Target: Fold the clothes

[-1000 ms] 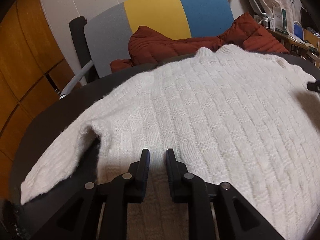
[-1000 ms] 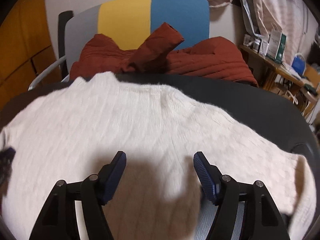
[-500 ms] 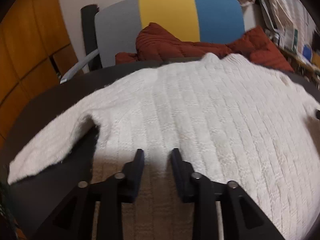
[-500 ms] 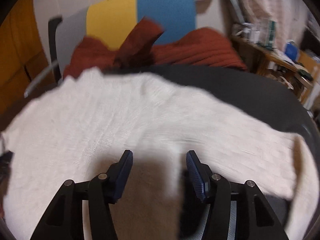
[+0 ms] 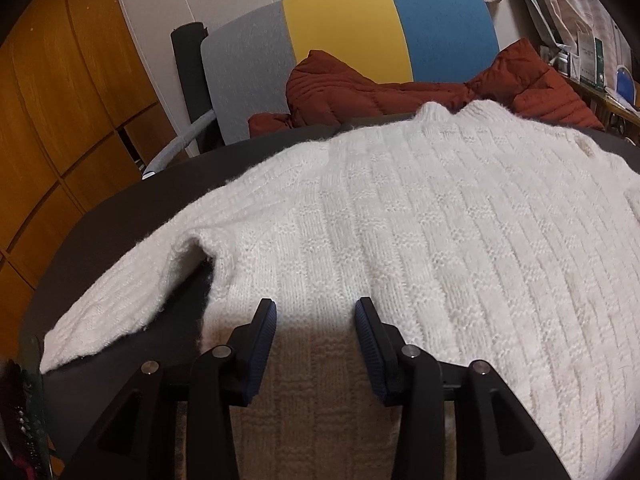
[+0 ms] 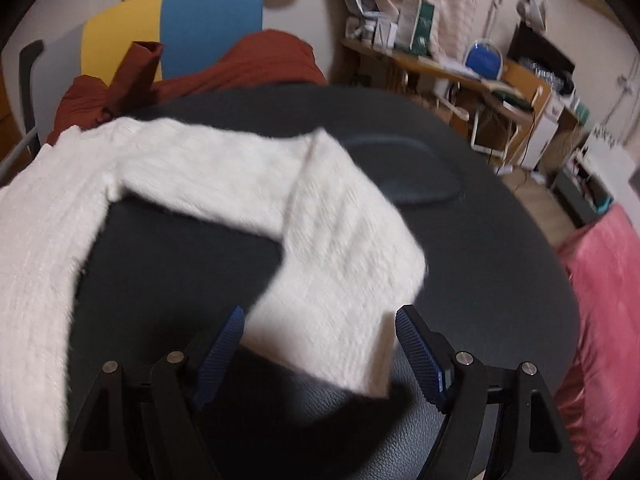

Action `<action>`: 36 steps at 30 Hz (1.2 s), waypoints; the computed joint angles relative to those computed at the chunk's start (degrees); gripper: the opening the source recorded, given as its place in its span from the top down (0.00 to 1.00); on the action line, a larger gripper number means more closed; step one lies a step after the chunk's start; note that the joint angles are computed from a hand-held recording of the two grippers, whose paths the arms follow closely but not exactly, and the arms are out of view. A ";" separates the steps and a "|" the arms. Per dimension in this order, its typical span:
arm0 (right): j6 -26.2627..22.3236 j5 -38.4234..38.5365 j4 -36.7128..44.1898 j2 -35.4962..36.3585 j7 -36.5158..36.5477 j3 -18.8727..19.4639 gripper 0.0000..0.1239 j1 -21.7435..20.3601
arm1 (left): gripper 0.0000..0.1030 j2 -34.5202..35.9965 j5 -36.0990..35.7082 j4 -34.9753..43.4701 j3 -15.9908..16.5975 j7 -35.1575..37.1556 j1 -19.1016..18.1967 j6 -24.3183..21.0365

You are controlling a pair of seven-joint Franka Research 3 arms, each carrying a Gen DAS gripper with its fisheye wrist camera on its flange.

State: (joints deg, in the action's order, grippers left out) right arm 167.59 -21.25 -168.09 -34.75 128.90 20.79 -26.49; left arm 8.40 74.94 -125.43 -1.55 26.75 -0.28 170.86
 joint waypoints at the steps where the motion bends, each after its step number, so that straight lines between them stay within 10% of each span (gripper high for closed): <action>1: 1.47 0.18 -0.63 0.35 -0.28 -0.79 0.36 0.27 | 0.59 0.01 0.12 0.03 0.03 -0.06 -0.02 -0.06; 3: 4.32 0.48 -1.13 1.50 -0.70 -0.56 0.38 -0.56 | 0.59 0.12 -0.75 -0.02 0.03 0.62 0.22 0.48; 8: 3.35 1.28 1.07 3.66 -3.97 -0.07 0.87 -2.21 | 0.59 0.16 -1.49 -0.12 0.26 1.06 0.17 0.98; 17: 8.81 15.55 4.42 4.25 -12.01 -16.64 0.88 3.71 | 0.59 0.21 -2.02 -0.24 0.50 1.16 0.10 1.51; 21: 7.54 16.10 7.94 7.12 -5.23 -6.49 0.86 -11.04 | 0.58 0.26 -1.96 -0.20 0.59 1.03 0.04 1.60; 24: 4.68 12.33 8.52 7.67 4.59 -1.17 0.58 -19.91 | 0.58 0.28 -1.91 -0.18 0.63 0.95 0.03 1.64; 27: 11.35 15.45 3.44 5.52 6.41 -4.51 0.40 -17.13 | 0.58 0.33 -1.81 -0.13 0.67 0.79 0.02 1.72; 32: 13.90 23.81 0.20 7.19 -0.34 -17.12 0.46 -0.99 | 0.58 0.23 -0.56 0.01 0.71 -0.17 -0.33 0.90; 36: 12.19 26.78 1.32 8.88 1.53 -11.97 0.46 -4.34 | 0.58 0.14 0.21 0.08 0.40 -0.61 -0.23 0.24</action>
State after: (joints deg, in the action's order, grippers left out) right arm 179.78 5.54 -166.77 -25.87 130.43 8.82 -30.83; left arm 8.54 75.16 -125.36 -1.15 26.13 -0.51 171.10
